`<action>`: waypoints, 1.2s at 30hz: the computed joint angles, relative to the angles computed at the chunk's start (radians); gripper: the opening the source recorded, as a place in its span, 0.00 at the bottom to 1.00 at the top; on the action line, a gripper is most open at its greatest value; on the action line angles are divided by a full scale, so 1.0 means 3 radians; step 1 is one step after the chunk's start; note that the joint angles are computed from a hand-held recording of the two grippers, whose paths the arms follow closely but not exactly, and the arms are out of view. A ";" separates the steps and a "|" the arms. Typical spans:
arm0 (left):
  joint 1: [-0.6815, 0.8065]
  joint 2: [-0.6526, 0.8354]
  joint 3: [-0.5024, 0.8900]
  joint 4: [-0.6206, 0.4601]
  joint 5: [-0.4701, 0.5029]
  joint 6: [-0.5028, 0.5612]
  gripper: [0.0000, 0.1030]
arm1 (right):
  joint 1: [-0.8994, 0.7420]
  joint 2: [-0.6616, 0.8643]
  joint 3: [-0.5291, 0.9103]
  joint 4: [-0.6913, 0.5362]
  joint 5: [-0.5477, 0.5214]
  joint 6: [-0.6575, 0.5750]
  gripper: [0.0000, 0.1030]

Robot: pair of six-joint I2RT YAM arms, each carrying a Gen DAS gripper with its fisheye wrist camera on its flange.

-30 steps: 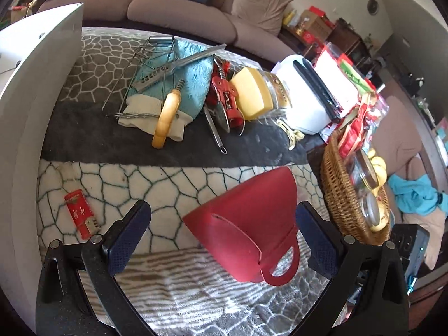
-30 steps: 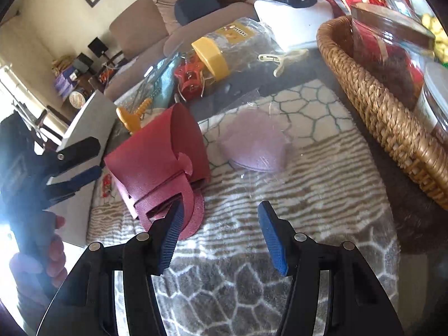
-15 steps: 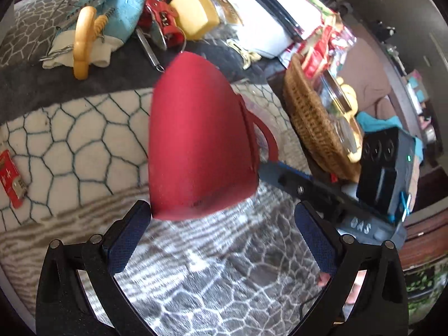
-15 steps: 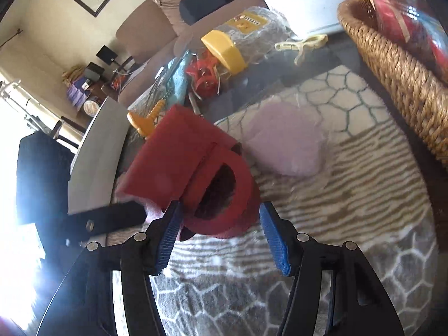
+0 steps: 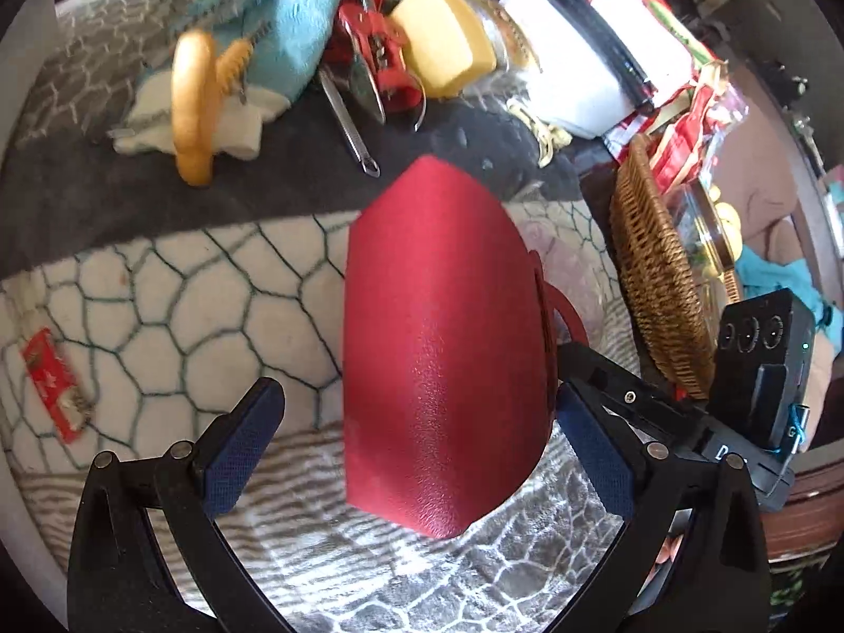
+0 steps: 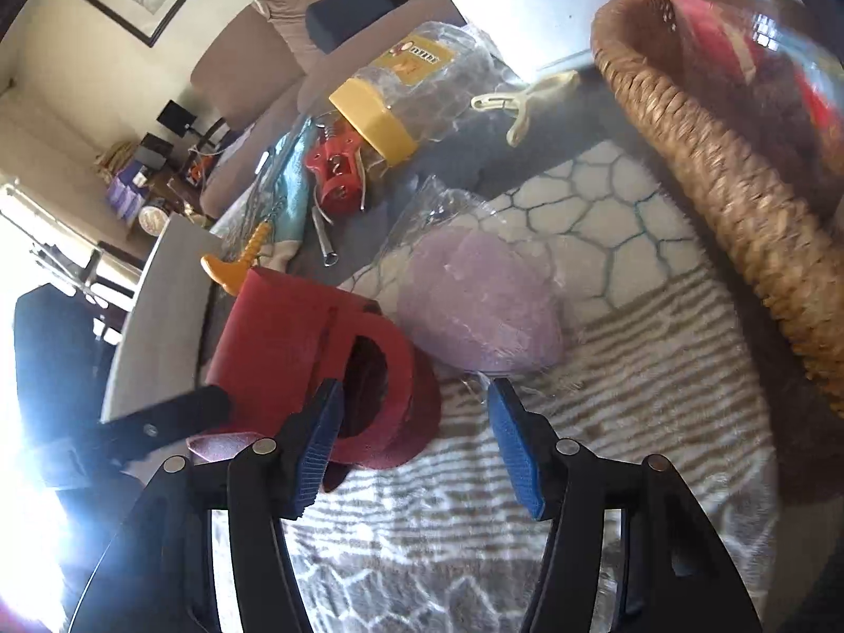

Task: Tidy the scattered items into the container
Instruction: 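Lift the maroon bag with the right tool and carry it toward the white box, then lower the maroon bag into the white box beside the twine ball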

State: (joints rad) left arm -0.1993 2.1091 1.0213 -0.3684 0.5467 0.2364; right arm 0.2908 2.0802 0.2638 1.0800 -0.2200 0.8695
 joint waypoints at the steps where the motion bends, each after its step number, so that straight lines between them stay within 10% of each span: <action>1: 0.0005 -0.0012 -0.0089 0.0116 0.0026 -0.0026 0.99 | -0.0061 0.0290 0.0013 0.0406 -0.0202 0.0147 0.48; 8: 0.0195 -0.0132 -0.0324 0.0093 0.0379 0.0188 0.95 | 0.0136 0.0298 -0.0085 0.0883 -0.0153 0.0256 0.32; 16: 0.0617 -0.0891 -0.0484 -0.0449 0.0691 0.0506 0.94 | 0.0626 -0.1326 -0.0024 -0.0837 0.0408 -0.0156 0.30; 23: 0.1406 -0.1518 -0.0087 -0.1826 0.0969 0.1408 0.94 | 0.1173 -0.2345 0.0510 -0.2258 0.0824 -0.0236 0.30; 36: 0.3314 -0.0146 0.2316 -0.3684 0.0715 0.2850 0.94 | 0.2249 -0.0395 0.3513 -0.3135 0.1017 -0.0414 0.30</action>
